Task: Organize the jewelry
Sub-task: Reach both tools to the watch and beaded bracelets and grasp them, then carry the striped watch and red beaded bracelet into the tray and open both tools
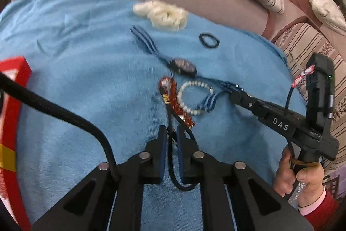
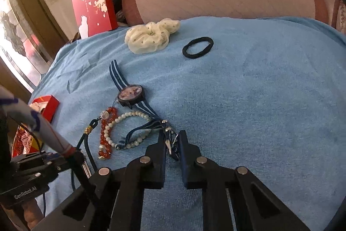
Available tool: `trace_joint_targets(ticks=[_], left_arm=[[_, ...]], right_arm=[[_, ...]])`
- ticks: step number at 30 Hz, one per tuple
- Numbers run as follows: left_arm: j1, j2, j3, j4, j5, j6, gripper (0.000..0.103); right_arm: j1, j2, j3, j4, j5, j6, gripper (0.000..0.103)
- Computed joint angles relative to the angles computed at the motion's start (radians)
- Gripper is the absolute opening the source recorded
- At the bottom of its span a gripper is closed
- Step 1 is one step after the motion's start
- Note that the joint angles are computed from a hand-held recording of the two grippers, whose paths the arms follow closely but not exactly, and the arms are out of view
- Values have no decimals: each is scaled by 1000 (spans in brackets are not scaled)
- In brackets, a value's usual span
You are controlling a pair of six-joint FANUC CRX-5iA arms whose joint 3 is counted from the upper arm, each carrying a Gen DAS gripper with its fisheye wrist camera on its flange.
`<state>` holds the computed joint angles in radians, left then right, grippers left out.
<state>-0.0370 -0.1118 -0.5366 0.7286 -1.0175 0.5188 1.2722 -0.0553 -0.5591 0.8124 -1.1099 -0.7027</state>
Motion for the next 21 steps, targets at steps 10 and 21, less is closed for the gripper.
trace_joint_targets(ticks=[10,21], left_arm=[[130,-116,-35,145,-29,-98,4],[359,-150,-24,193,-106,-127,4]], right_arm=[[79,-11,41,69,-124,-69,9],[135,62,220,92,-278,27,9]])
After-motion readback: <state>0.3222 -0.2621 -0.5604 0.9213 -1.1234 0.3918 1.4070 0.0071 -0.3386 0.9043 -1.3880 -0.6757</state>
